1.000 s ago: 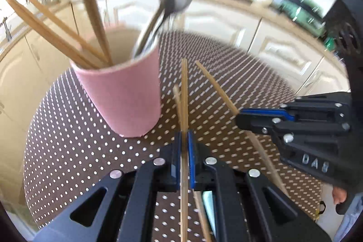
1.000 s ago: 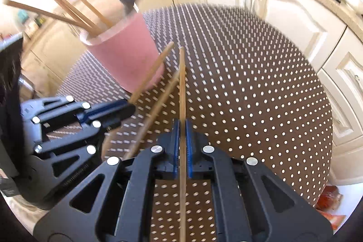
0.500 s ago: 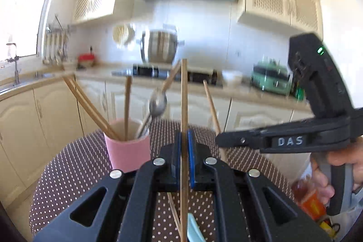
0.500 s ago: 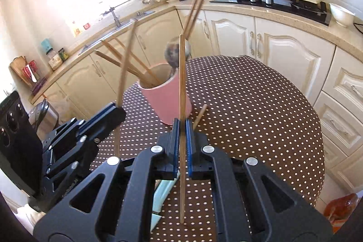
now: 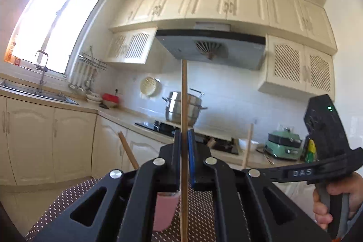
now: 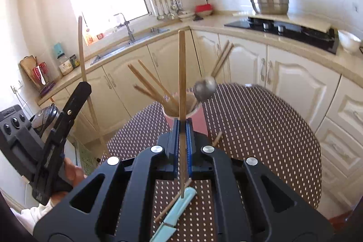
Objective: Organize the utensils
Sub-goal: 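Carry both held chopsticks up over the pink cup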
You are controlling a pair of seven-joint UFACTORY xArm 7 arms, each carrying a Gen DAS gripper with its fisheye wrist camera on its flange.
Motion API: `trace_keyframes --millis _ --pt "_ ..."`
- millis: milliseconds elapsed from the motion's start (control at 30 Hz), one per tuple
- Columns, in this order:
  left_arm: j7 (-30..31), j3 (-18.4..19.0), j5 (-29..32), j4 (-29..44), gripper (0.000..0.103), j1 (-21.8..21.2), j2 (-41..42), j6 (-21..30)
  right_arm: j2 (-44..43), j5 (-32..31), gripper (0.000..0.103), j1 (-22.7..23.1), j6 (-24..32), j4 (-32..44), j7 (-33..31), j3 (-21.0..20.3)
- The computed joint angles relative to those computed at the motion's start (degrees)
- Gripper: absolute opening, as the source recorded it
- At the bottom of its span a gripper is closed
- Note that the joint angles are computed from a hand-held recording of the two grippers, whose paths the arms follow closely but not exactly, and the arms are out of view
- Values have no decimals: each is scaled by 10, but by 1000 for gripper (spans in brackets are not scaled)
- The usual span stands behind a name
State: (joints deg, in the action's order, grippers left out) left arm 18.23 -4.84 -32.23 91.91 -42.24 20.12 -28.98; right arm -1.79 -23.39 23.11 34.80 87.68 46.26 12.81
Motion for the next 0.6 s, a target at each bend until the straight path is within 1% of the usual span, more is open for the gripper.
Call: trace_keyframes --millis 67,100,200,233,300,333,467,533,600 --pt "7 11 -20 22 6 -4 12 -2 12 -10 6 1 -2 21 -1 0" --pt "0 9 -15 38 6 3 21 5 20 -17 6 2 -4 32 -1 -2" --pt "5 30 -28 84 6 -3 48 24 41 -33 6 8 -5 65 -1 -9" --pt "9 44 -39 114 6 -11 64 37 51 -40 6 11 -4 81 0 -12" --pt "0 62 -41 150 6 -18 87 53 66 -47 6 17 -2 106 -5 -19" --pt "-1 80 -47 177 6 -27 103 62 79 -54 6 22 4 128 -8 -23" --pt "-25 175 -80 292 6 -66 177 112 113 -69 6 40 12 186 -18 -42" --pt "-56 248 -103 350 6 -86 221 146 129 -68 6 47 19 213 -29 -51" --pt "-108 333 -120 395 6 -103 263 177 143 -66 6 53 23 239 -39 -61"
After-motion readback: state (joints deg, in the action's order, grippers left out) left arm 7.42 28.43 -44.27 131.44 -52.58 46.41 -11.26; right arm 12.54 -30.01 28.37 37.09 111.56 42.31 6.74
